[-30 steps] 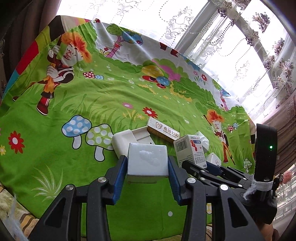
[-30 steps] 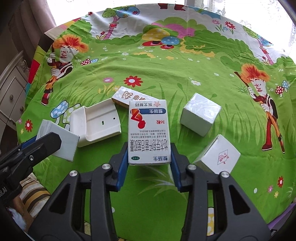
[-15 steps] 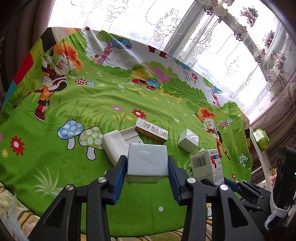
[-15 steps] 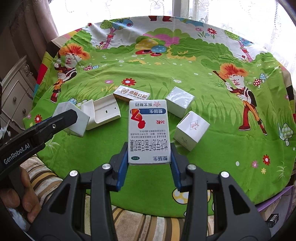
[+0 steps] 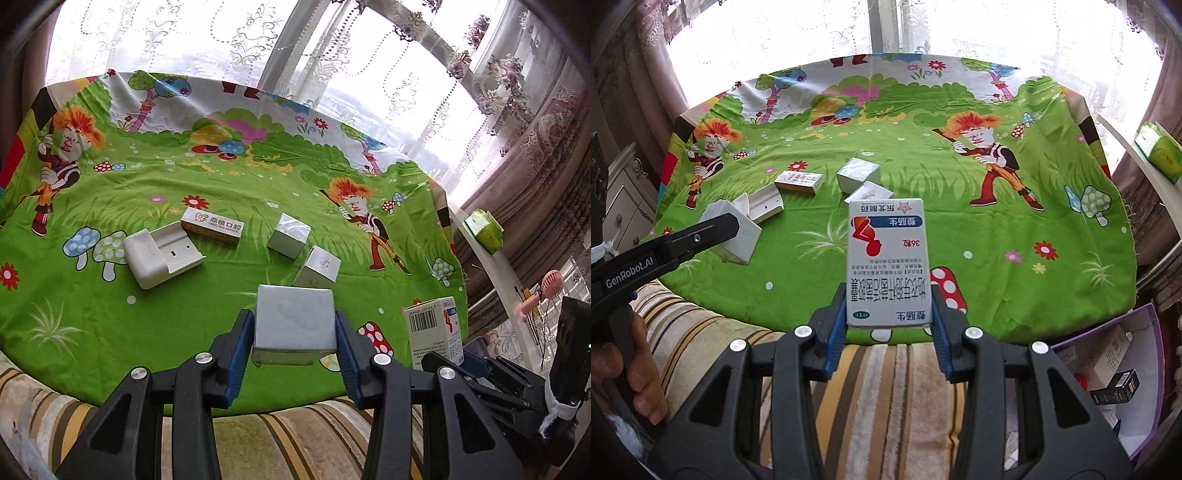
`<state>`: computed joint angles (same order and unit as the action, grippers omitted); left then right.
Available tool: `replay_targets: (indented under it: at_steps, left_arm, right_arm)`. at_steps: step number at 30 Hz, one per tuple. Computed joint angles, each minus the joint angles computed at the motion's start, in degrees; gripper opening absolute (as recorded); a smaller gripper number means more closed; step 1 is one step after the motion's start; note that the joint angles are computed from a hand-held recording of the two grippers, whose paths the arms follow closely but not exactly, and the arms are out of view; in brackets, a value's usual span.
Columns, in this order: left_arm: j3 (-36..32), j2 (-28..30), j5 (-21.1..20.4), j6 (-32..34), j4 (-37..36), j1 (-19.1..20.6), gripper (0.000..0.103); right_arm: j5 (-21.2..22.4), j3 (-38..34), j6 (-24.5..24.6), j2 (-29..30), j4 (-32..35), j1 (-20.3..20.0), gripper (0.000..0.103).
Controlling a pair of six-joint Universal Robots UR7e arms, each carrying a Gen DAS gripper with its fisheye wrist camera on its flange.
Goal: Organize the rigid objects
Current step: 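Carry the white cube box and medicine box into the storage box and release both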
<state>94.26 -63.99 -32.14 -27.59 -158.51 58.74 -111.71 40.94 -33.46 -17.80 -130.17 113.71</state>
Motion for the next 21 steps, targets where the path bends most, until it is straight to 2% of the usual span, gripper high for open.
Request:
replay_targets:
  at_steps: [12,21]
  left_arm:
    - [-6.6,8.0,-5.1,3.6,5.0,-3.3,0.044]
    - [-11.5,12.7,-8.6,6.1,8.3,-4.5,0.044]
  right_arm:
    - [-5.5,11.0,3.2,-10.8,-7.4,-6.2,0.045]
    - [-9.2,13.1,7.0,-14.1,-9.0,-10.9,0.045]
